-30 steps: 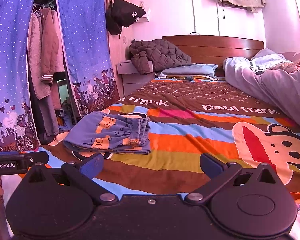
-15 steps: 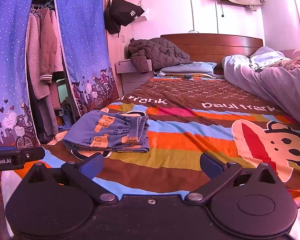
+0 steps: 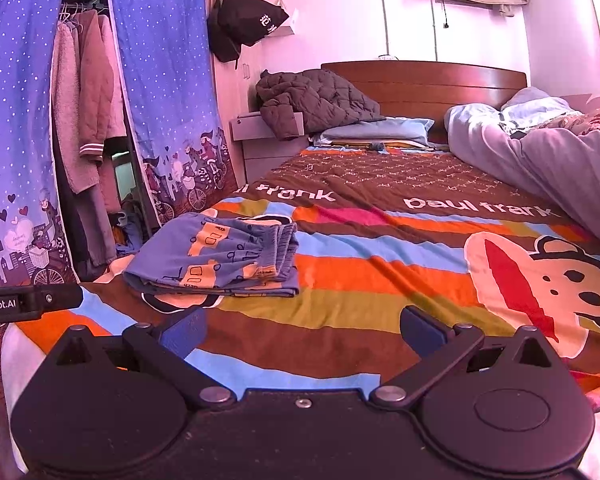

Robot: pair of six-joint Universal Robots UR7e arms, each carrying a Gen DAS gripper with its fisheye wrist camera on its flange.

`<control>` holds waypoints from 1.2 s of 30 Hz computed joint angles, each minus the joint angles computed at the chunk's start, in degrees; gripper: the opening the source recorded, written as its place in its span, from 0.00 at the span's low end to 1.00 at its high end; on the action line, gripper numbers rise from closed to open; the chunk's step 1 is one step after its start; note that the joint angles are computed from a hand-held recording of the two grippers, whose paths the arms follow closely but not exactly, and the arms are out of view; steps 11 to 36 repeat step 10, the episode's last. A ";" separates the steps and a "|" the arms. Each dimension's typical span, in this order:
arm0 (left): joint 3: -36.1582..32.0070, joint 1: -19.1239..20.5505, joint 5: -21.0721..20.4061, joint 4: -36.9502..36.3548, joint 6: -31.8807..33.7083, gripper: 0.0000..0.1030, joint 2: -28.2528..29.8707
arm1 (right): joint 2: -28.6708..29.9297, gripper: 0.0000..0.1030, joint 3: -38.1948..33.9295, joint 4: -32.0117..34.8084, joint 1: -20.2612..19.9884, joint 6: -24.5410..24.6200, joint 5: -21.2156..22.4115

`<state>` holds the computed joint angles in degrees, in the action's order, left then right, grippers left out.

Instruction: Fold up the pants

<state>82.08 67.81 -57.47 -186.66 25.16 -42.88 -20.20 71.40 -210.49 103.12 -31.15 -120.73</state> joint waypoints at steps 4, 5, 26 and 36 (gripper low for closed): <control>-0.26 0.00 0.77 0.06 -0.10 1.00 0.20 | -0.08 0.99 0.22 0.13 -0.10 0.16 0.14; -0.33 0.00 0.97 0.08 -0.19 1.00 0.25 | -0.12 0.99 0.13 0.49 -0.16 0.31 0.15; -0.76 -0.17 2.43 -0.14 0.12 1.00 0.78 | -0.32 0.99 0.56 1.29 -0.59 0.94 0.59; -0.76 -0.17 2.43 -0.14 0.12 1.00 0.78 | -0.32 0.99 0.56 1.29 -0.59 0.94 0.59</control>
